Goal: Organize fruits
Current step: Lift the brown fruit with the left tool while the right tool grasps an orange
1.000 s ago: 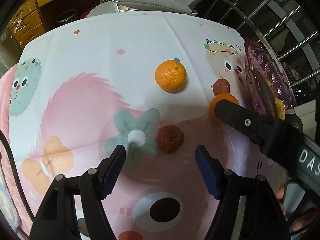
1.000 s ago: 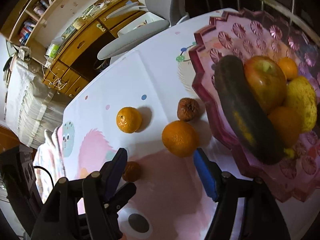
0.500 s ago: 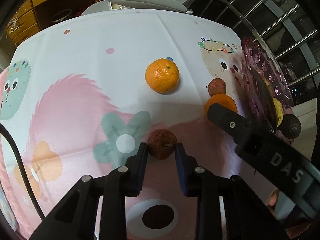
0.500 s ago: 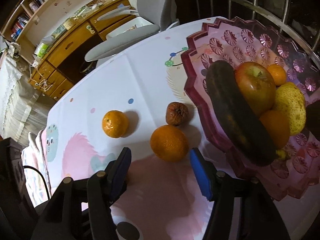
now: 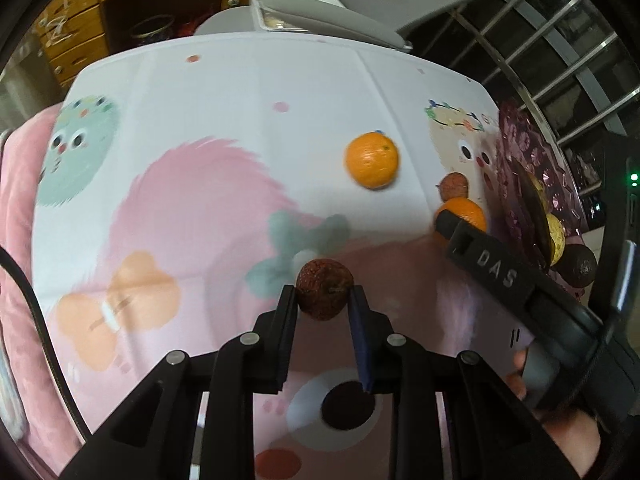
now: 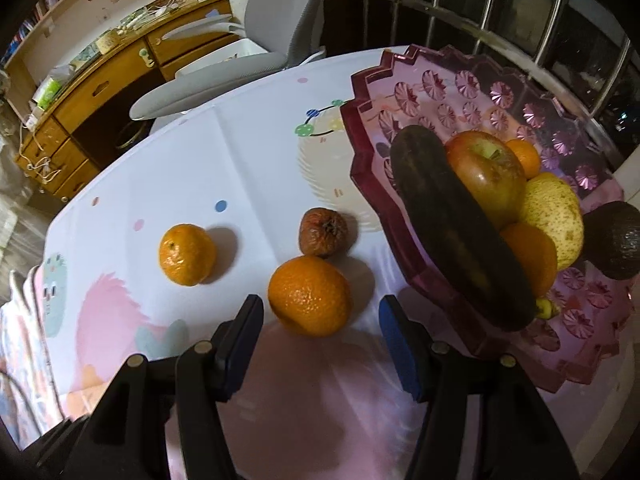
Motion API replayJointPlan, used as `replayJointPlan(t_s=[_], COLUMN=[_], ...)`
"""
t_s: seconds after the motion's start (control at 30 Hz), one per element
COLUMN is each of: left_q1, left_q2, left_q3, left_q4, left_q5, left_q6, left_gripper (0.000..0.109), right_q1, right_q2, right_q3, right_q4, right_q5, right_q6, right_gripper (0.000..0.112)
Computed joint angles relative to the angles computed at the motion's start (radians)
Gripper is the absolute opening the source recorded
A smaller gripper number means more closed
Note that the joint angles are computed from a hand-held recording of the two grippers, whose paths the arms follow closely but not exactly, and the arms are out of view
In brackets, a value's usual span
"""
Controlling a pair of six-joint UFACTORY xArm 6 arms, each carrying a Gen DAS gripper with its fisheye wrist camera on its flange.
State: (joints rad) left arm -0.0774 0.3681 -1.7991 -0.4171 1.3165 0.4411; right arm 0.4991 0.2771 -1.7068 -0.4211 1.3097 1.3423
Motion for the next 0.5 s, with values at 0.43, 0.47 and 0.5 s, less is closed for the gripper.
replayJointPlan(t_s=[0.43,0.47,0.5], left_q1=[0.073,0.075,0.079], left_q2=[-0.088,-0.095,-0.104], left_q3=[0.093,0.099,0.106], left_q4=[-0.018,-0.021,-0.025], left_q5=[-0.017,-0.016,-0.014], left_q6=[0.004,0.01,0.017], left_gripper=[0.024,0.024,0.024], right_q1=[0.013,0.02,0.026], right_q2=[-0.065,-0.069,-0.072], right_q3=[0.086,0.089,0.09], right_q4=[-0.014,-0.018,-0.02], right_q5=[-0.123,-0.128,-0.132], right_q6=[0.015,0.015,0.017], right_gripper=[0.04,0.04,0.04])
